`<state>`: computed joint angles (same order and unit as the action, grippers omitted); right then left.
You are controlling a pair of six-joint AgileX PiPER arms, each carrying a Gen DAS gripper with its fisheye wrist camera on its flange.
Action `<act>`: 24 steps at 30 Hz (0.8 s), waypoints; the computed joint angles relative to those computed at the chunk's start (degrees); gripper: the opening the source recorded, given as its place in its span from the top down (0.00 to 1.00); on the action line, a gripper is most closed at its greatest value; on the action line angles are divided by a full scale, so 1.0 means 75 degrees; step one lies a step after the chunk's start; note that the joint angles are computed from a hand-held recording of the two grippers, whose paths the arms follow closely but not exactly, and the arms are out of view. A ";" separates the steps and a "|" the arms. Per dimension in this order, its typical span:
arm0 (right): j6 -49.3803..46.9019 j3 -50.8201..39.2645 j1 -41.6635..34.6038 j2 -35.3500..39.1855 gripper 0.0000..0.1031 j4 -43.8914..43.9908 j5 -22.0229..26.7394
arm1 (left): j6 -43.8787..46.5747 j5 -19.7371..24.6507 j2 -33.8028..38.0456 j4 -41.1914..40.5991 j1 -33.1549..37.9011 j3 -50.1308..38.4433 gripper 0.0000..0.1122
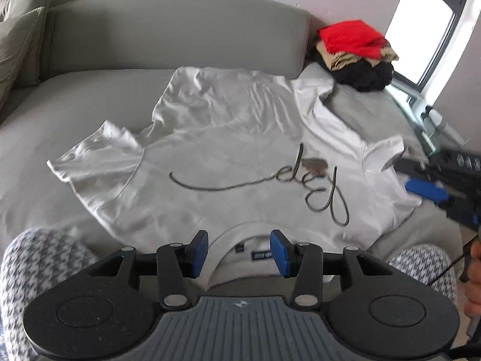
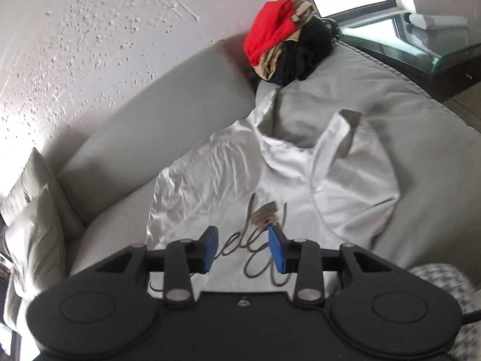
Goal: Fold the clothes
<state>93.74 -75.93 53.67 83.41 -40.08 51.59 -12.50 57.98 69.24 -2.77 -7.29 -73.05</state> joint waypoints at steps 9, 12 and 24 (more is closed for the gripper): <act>-0.3039 -0.0233 -0.1157 0.0710 0.81 0.1749 -0.0053 | 0.0852 -0.0418 0.0721 -0.0147 0.1332 -0.0138 0.69; -0.2940 -0.0572 -0.1290 0.1246 0.81 0.1572 0.0871 | 0.1310 -0.0327 0.1061 -0.0506 0.1817 -0.0533 0.72; -0.3105 -0.2407 -0.2054 0.1031 0.51 0.2094 -0.0507 | 0.4163 0.0714 0.3271 -0.2891 0.3429 -0.4928 0.55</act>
